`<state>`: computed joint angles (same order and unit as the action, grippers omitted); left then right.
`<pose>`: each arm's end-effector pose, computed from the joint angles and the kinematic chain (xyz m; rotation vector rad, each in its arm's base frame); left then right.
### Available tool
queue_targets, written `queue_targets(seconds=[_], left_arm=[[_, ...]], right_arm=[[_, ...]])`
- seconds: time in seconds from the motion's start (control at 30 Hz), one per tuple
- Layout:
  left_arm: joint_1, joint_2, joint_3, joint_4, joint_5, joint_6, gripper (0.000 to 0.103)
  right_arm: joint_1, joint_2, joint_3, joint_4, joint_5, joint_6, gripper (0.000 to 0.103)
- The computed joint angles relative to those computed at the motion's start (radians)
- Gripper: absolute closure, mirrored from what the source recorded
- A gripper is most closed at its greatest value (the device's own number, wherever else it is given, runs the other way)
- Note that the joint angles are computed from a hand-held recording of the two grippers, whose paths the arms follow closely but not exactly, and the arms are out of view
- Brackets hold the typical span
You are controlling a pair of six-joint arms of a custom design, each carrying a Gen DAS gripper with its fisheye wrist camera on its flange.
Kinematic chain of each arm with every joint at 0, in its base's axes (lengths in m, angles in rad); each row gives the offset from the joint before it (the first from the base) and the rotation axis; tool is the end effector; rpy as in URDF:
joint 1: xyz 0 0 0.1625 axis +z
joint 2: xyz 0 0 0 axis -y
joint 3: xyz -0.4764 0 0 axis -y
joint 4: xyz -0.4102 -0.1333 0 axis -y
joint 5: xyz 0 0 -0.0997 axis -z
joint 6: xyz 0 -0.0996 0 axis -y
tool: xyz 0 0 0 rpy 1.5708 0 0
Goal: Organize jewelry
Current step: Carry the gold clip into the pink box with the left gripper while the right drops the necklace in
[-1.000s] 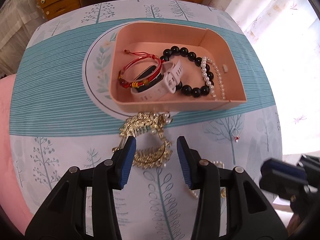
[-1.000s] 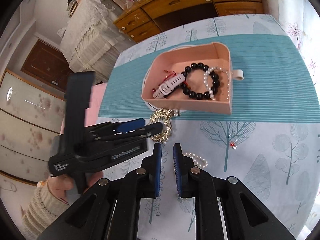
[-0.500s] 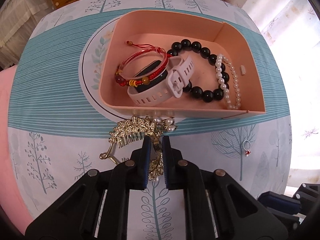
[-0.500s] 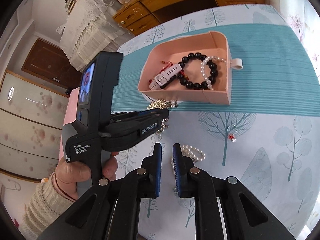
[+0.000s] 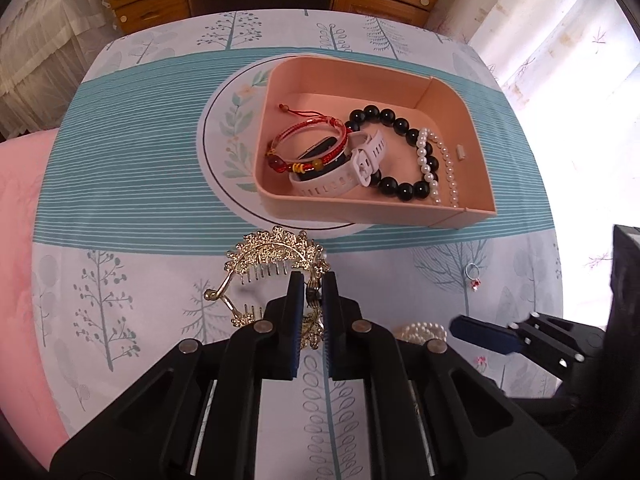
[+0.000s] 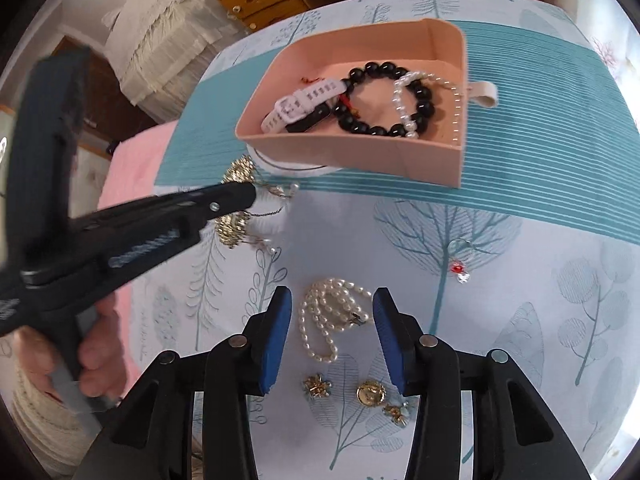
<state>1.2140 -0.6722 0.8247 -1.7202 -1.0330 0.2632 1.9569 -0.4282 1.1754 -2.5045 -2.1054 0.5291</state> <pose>-0.1338 -0.8867 0.3110 0.7955 2.4796 -0.0295 0.3959 -0.7546 0.0158 -0.2609 -2.6780 0.5511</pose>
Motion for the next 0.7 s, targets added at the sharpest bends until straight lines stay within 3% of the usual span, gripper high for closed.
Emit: queue_targets(seconds=[0.2, 0.37, 0.43, 0.7], left_arm=[[0.004, -0.016, -0.009, 0.016, -0.002, 0.009, 0.097], [0.006, -0.03, -0.011, 0.031, -0.007, 0.01, 0.097], [0.006, -0.031, -0.015, 0.038, -0.012, 0.009, 0.097], [-0.012, -0.062, -0.025, 0.043, -0.033, 0.034, 0.097]], right_arm=[[0.004, 0.064, -0.103, 0.117, -0.067, -0.036, 0.062], [0.005, 0.091, -0.151, 0.192, -0.1, -0.064, 0.081], [0.004, 0.091, -0.152, 0.19, -0.089, -0.068, 0.098], [0.039, 0.08, -0.153, 0.163, -0.121, -0.058, 0.098]])
